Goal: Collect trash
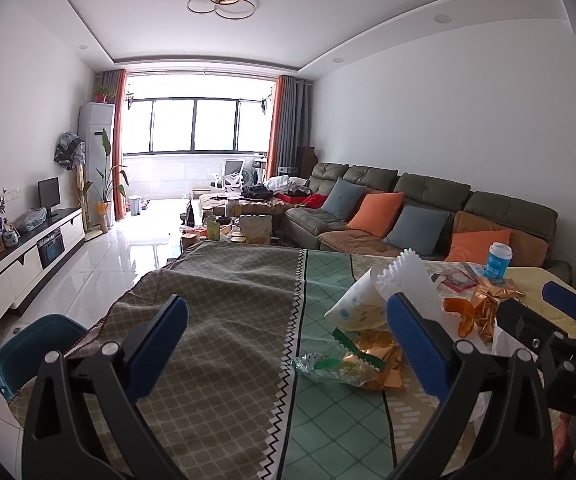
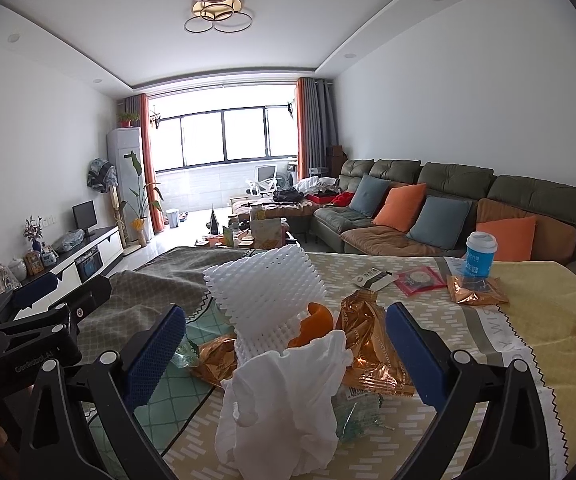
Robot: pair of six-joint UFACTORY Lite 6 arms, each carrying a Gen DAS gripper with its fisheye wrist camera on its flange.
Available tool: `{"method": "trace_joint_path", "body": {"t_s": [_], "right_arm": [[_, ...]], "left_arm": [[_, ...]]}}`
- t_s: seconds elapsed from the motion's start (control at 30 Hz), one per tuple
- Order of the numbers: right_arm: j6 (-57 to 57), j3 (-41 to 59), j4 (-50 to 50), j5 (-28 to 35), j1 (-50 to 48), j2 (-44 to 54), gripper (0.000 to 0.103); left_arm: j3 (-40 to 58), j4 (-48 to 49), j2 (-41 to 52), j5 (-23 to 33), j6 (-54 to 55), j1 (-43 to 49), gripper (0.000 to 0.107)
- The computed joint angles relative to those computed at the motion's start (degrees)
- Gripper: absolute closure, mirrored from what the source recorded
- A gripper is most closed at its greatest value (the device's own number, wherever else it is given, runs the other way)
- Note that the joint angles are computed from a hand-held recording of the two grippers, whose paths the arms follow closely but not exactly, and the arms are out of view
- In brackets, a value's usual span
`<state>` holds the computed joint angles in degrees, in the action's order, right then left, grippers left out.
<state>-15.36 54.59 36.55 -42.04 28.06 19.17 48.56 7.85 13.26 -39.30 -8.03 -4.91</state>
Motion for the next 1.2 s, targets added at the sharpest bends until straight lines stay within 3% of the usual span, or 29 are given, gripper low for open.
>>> {"method": "trace_joint_path", "body": {"t_s": [1.2], "right_arm": [[1.5,0.54,-1.19,-0.14,-0.31,0.79,0.004]], "left_arm": [[-0.08,0.55,-0.11,-0.28,-0.9,0.17,0.007]]}}
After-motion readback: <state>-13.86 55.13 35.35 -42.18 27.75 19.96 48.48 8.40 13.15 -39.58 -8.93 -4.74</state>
